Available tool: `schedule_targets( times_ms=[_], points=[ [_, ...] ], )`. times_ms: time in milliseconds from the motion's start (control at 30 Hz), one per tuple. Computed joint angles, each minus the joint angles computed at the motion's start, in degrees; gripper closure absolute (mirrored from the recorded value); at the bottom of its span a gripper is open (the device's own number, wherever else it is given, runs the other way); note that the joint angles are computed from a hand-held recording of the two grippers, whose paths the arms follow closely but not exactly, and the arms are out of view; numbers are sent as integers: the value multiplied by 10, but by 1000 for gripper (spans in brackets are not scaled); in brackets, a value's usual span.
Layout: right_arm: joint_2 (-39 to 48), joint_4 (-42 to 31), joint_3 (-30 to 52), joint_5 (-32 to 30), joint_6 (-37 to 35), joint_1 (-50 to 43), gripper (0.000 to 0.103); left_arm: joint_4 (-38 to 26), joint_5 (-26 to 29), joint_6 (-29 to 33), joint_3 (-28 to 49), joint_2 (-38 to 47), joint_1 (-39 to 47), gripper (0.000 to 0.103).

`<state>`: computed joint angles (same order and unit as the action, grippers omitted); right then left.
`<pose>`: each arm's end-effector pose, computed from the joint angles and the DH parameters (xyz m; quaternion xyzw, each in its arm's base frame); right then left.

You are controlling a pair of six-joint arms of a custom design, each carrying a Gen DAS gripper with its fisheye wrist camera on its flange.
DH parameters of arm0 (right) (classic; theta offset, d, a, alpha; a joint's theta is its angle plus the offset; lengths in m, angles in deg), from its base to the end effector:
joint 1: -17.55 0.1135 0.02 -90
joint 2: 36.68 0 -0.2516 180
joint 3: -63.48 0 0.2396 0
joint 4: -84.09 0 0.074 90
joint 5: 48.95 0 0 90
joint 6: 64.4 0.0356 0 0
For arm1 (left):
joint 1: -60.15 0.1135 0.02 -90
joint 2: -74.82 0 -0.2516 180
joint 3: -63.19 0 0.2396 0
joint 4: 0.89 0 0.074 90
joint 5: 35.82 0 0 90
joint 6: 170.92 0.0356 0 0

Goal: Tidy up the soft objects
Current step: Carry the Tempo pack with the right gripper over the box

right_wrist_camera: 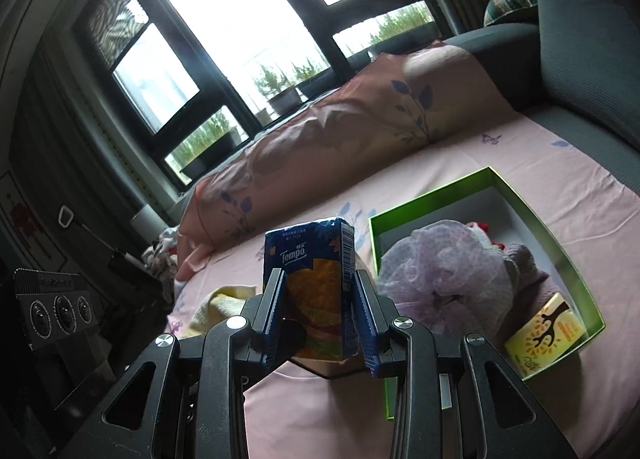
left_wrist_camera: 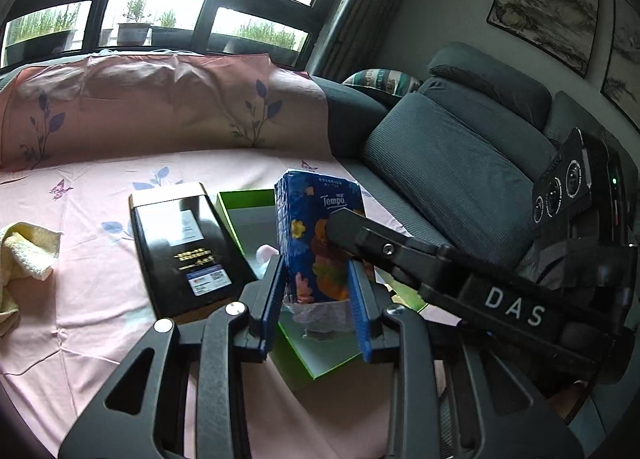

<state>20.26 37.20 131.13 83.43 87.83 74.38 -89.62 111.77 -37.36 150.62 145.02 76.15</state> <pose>0.1290 0.1536 0.3097 0.2026 0.8228 0.2003 0.4918 0.1940 0.0244 0.3329 0.2812 0.8216 -0.3427 0.3584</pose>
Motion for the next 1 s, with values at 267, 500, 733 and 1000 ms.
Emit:
schedule_targets(
  times_ms=[267, 500, 733, 1000],
  points=[
    [-134, -29, -98, 8, 65, -45, 67, 156, -82, -190, -73, -63, -189, 75],
    [-183, -48, -139, -19, 98, -98, 67, 249, -157, -263, -115, -69, -291, 74],
    [-195, -7, -180, -97, 84, -171, 67, 284, -205, -299, -126, -42, -324, 74],
    [-189, 1, -193, -143, 81, -218, 67, 293, -213, -318, -126, -10, -336, 74]
  ],
)
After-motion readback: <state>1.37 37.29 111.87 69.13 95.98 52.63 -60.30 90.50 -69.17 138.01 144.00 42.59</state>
